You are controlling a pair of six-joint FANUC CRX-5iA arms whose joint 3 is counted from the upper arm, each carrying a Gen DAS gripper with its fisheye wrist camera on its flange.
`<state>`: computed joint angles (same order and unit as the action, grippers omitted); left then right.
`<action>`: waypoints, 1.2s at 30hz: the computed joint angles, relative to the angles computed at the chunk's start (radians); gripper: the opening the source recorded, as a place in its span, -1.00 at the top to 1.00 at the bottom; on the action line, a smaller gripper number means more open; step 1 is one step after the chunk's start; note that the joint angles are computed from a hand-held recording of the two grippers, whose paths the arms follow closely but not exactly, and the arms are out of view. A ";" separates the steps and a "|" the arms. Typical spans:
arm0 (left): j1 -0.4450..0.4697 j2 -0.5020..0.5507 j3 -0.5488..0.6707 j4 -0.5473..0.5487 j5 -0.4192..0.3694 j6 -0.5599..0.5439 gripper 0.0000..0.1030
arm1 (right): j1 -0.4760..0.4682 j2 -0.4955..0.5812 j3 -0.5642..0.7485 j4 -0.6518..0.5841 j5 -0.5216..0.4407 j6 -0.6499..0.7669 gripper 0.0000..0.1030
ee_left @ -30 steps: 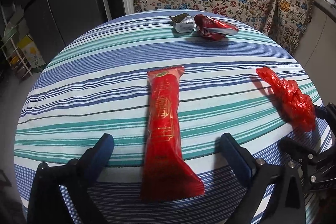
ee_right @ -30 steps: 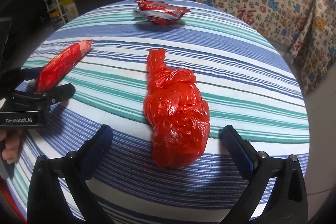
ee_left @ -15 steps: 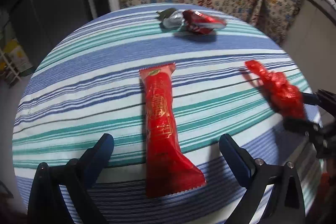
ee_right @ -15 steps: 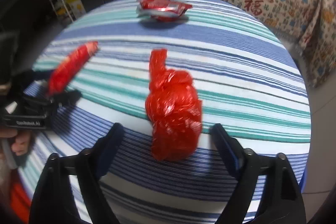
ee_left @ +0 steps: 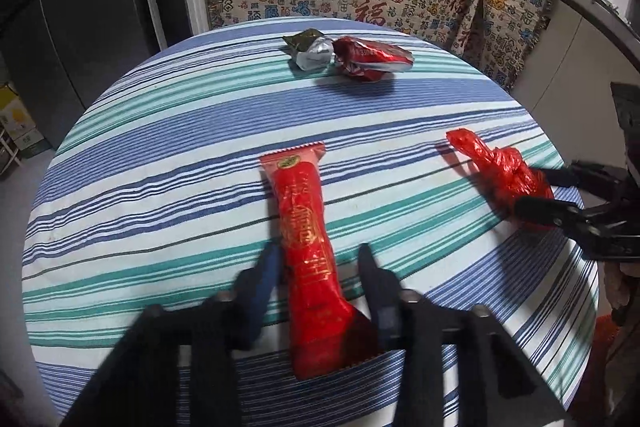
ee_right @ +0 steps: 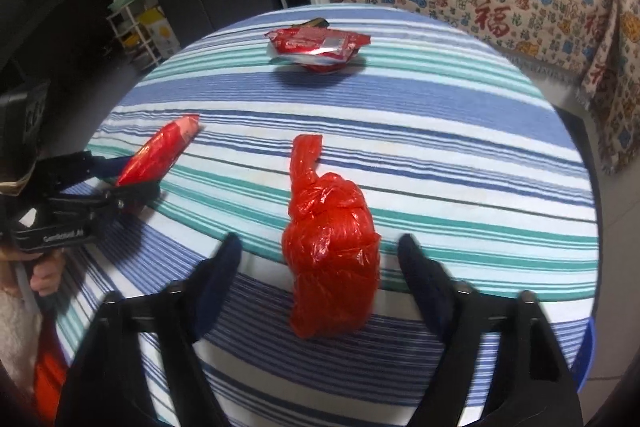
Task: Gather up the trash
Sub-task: 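Lower the right gripper onto the red plastic bag and close it, then drop candy bar from left gripper while right gripper drops red bag in wastebasket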
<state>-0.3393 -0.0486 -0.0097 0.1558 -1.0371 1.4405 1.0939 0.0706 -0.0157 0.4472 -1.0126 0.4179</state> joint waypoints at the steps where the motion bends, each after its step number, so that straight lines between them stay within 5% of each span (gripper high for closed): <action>1: 0.006 -0.005 -0.006 0.006 0.002 0.004 0.63 | -0.002 0.003 0.006 -0.008 -0.006 0.005 0.24; 11: 0.027 -0.053 -0.076 0.158 0.082 -0.069 0.74 | 0.032 -0.084 -0.083 0.103 0.030 -0.139 0.27; 20: -0.082 -0.029 -0.047 0.209 0.109 -0.055 0.77 | 0.062 -0.235 -0.210 0.155 -0.010 -0.273 0.27; 26: -0.231 0.045 0.054 0.255 0.124 -0.063 0.78 | 0.115 -0.428 -0.321 0.230 -0.198 -0.420 0.26; 36: -0.470 0.351 0.394 0.262 0.042 -0.017 0.79 | 0.256 -0.745 -0.537 0.251 -0.580 -0.681 0.26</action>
<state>-0.8090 0.3023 0.3840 0.4182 -0.9951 1.4237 1.3498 -0.6747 -0.5528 0.6984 -1.5928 -0.2627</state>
